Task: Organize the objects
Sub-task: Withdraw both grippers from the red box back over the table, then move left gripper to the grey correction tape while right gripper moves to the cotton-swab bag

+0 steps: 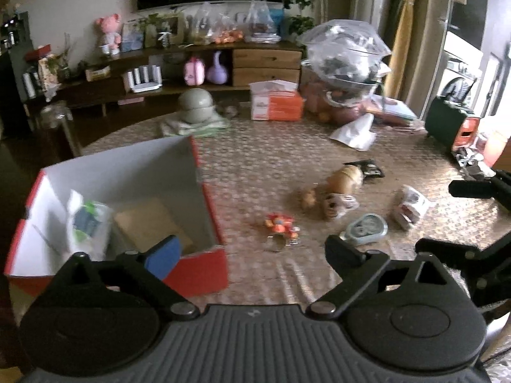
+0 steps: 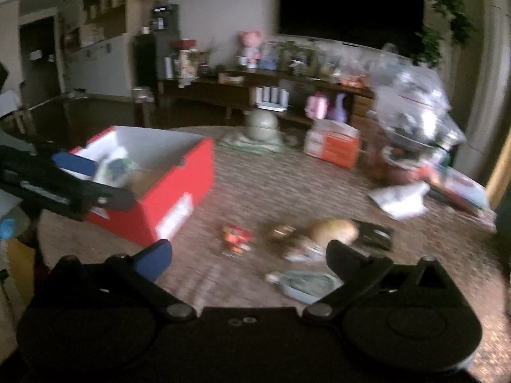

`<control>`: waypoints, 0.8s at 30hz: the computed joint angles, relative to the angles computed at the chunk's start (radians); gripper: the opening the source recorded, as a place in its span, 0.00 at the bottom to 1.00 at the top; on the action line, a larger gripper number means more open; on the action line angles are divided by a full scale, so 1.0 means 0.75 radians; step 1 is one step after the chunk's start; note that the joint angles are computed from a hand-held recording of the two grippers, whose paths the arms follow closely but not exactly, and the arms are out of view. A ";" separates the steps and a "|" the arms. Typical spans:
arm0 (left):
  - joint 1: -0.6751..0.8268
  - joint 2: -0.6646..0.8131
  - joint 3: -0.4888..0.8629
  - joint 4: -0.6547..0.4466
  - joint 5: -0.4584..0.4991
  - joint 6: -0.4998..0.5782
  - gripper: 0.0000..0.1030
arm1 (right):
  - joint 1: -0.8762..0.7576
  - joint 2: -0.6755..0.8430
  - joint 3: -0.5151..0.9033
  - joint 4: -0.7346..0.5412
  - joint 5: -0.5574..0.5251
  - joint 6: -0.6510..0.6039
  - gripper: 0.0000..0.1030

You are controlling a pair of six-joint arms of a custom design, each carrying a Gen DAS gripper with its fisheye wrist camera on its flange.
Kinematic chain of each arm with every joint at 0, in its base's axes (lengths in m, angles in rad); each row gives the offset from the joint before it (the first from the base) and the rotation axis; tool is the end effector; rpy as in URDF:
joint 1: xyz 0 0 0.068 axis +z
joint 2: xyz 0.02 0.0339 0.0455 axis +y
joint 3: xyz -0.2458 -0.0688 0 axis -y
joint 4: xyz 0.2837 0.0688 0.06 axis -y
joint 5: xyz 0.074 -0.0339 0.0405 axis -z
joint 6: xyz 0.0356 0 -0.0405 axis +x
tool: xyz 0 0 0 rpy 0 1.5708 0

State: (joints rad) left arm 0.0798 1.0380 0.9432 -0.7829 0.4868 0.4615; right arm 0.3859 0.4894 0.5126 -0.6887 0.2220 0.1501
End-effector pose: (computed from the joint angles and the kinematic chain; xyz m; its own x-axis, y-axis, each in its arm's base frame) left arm 0.2512 0.0034 0.2770 -0.5853 0.3480 -0.7323 0.5451 0.8375 -0.0377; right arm 0.1612 0.0570 0.2285 -0.5965 -0.0849 -0.7981 -0.1188 0.9928 -0.0168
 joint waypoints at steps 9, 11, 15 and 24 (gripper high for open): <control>-0.179 -0.050 -0.157 0.124 -0.027 -0.170 0.99 | -0.606 -0.313 -0.137 -0.187 -0.301 -0.255 1.00; -0.238 -0.064 -0.198 0.173 -0.061 -0.214 0.99 | -0.728 -0.348 -0.162 -0.202 -0.362 -0.324 1.00; -0.363 -0.087 -0.294 0.310 -0.132 -0.274 1.00 | -0.962 -0.321 -0.192 -0.180 -0.490 -0.438 1.00; -0.610 0.103 -0.318 0.510 -0.200 -0.266 1.00 | -1.244 -0.068 -0.216 0.003 -0.616 -0.585 1.00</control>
State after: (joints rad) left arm -0.3777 1.1152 0.7044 -0.4006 0.3368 0.2623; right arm -0.5468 0.4381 0.3504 -0.6864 -0.2398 -0.2885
